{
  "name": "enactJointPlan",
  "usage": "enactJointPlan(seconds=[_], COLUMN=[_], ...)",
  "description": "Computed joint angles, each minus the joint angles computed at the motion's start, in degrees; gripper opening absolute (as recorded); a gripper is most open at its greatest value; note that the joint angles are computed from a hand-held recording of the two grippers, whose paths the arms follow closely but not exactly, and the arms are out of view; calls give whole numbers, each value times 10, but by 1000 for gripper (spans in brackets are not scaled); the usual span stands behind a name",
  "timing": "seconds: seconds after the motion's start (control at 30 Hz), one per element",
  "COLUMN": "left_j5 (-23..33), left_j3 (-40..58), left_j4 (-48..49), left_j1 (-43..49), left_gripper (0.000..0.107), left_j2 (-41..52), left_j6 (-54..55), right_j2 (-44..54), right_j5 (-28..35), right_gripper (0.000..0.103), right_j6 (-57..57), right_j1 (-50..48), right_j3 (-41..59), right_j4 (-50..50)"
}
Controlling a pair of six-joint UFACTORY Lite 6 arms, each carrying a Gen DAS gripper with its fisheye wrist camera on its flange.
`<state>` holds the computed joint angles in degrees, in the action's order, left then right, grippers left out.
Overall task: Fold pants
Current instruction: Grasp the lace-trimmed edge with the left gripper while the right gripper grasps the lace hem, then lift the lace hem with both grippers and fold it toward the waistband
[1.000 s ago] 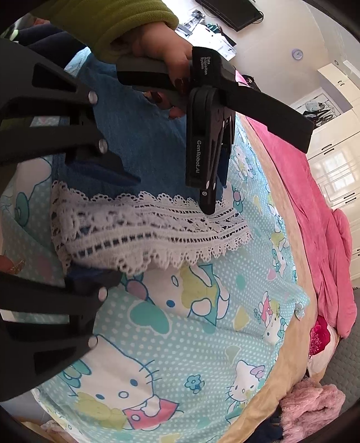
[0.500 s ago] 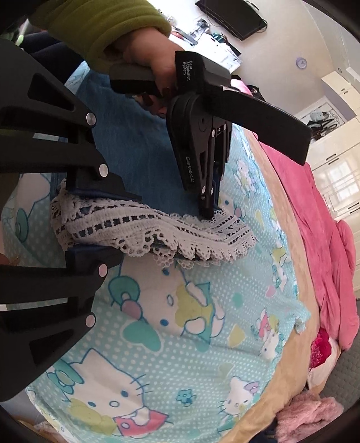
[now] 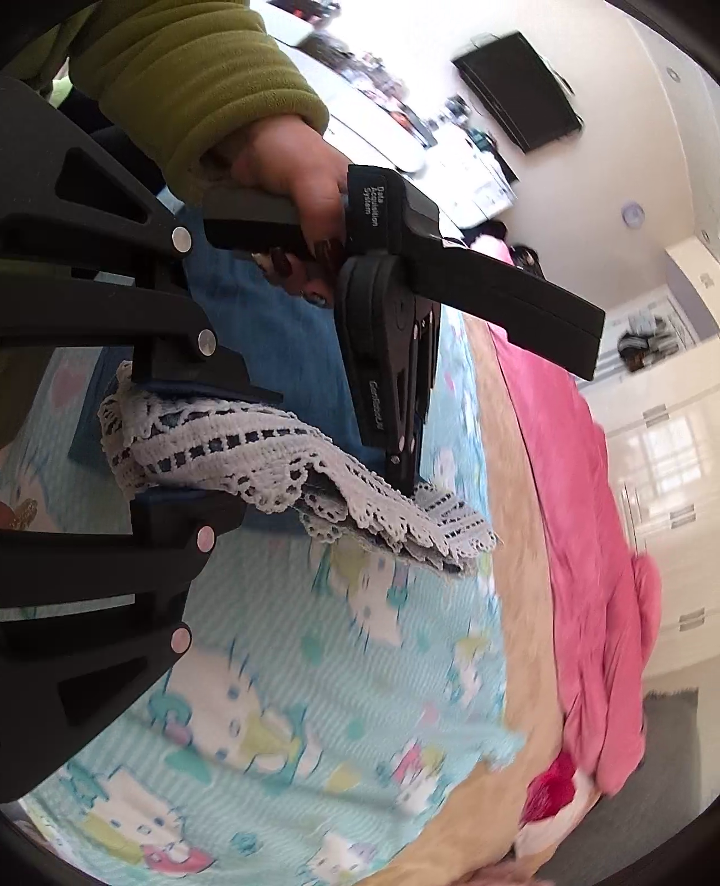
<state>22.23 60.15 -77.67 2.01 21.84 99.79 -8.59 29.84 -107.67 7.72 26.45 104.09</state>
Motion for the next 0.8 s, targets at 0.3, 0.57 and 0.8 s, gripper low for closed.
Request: enactJointPlan(seconds=[0.3, 0.57, 0.8], left_j5=[51, 97, 138], left_j3=[-52, -14, 29], left_j4=[-27, 51, 96], left_j1=[156, 314, 403], left_gripper=[3, 6, 6], left_j2=[-18, 17, 41], left_j6=[87, 61, 30], right_j2=[94, 196, 217], right_j5=[-74, -97, -59], right_gripper=[23, 24, 34], right_j6=[-18, -4, 68], right_j1=[184, 311, 319], right_j3=[90, 168, 195], right_j4=[103, 168, 144])
